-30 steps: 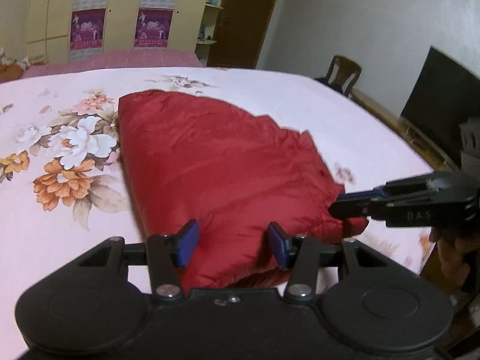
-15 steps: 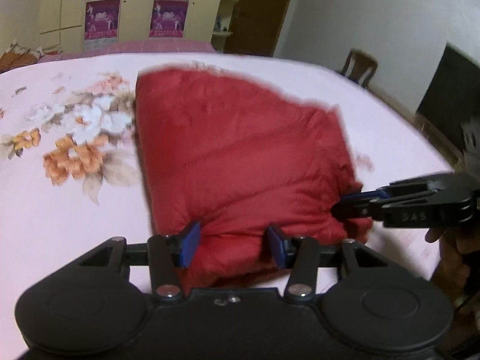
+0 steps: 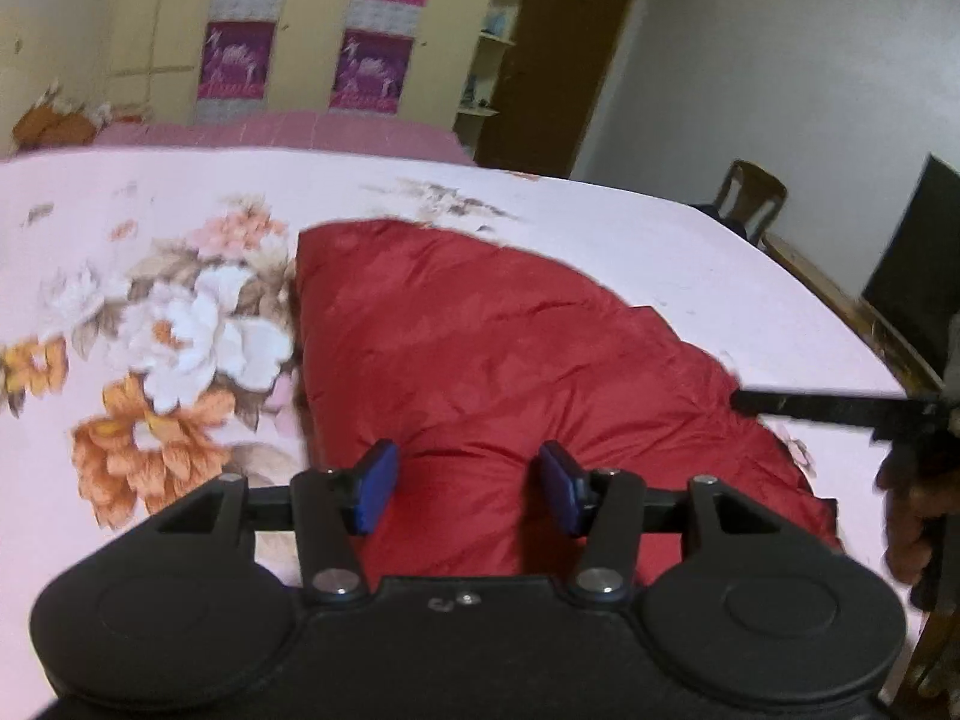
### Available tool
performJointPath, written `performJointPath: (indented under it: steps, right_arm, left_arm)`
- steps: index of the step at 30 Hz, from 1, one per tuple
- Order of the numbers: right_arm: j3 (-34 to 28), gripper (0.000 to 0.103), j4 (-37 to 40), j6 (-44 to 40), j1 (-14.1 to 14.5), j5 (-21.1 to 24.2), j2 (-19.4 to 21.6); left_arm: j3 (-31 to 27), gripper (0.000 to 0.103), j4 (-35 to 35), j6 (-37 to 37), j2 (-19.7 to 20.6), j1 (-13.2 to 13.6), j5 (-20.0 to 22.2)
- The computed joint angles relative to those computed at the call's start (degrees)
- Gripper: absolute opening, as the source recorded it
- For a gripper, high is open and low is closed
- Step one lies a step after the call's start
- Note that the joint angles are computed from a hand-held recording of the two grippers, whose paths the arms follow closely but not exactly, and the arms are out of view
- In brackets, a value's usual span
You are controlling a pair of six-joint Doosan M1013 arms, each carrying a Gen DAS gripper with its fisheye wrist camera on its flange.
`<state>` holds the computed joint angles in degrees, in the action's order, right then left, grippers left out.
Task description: Fold large clothes
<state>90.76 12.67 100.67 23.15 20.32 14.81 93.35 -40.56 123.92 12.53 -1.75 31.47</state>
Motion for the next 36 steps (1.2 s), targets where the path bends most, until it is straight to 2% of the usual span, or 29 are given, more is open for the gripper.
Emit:
performJointPath:
  steps: [3, 8, 9, 10, 11, 12, 14, 19, 22, 23, 24, 27, 30, 36]
  right_arm:
    - [0.32, 0.0, 3.33, -1.4, -0.45, 0.39, 1.06]
    - [0.45, 0.0, 9.22, -4.58, -1.12, 1.01, 1.64]
    - [0.45, 0.001, 10.56, -4.45, -1.47, 1.34, 1.23]
    - [0.78, 0.001, 12.17, -4.13, -1.9, 0.83, 0.63]
    - [1.41, 0.002, 12.8, -2.54, -2.25, 0.23, -0.25]
    - [2.1, 0.022, 15.03, -2.58, -2.82, -0.07, -1.0]
    - [3.31, 0.068, 21.34, -5.88, -3.73, -0.78, -2.0]
    - [3.55, 0.068, 38.21, -17.23, -5.79, 4.37, -1.56]
    - [2.72, 0.068, 43.21, -19.64, -6.54, 7.61, -0.06]
    - [2.58, 0.065, 43.99, -20.11, -6.67, 8.59, 0.3]
    - [2.11, 0.059, 44.06, -20.09, -6.73, 9.6, 0.94]
    - [1.34, 0.054, 43.63, -19.43, -6.32, 9.7, 1.85]
    - [0.51, 0.054, 41.45, -19.25, -5.8, 9.98, 2.26]
    - [1.32, 0.054, 45.44, -23.06, -6.79, 11.36, 2.13]
  left_arm:
    - [0.04, 0.052, -0.3, -1.12, 0.07, 0.5, 0.54]
    - [-1.02, 0.052, 4.91, -4.9, -0.01, -0.11, 1.64]
    - [-1.49, 0.056, 5.28, -5.97, -0.06, 0.07, 2.46]
    - [-1.44, 0.08, 5.14, -6.88, -0.47, 0.27, 2.44]
    - [-0.87, 0.098, 3.78, -6.47, -1.0, 0.53, 1.37]
    - [-0.41, 0.1, 1.19, -4.83, -1.43, 1.03, 1.21]
    - [-1.29, 0.098, -1.05, -4.86, -0.84, 2.04, 4.41]
    - [-2.75, 0.094, -4.01, -7.12, 1.05, 3.14, 8.65]
    - [-3.64, 0.093, -7.23, -7.15, 2.52, 3.71, 10.93]
    - [-3.8, 0.089, -7.64, -7.31, 2.89, 3.81, 11.36]
    - [-4.04, 0.086, -6.28, -8.68, 3.2, 3.68, 11.2]
    - [-4.32, 0.085, -6.75, -9.37, 3.86, 4.08, 12.06]
    - [-4.27, 0.086, -7.15, -9.31, 3.91, 4.38, 12.34]
    - [-4.76, 0.085, -7.59, -8.37, 4.07, 4.45, 13.45]
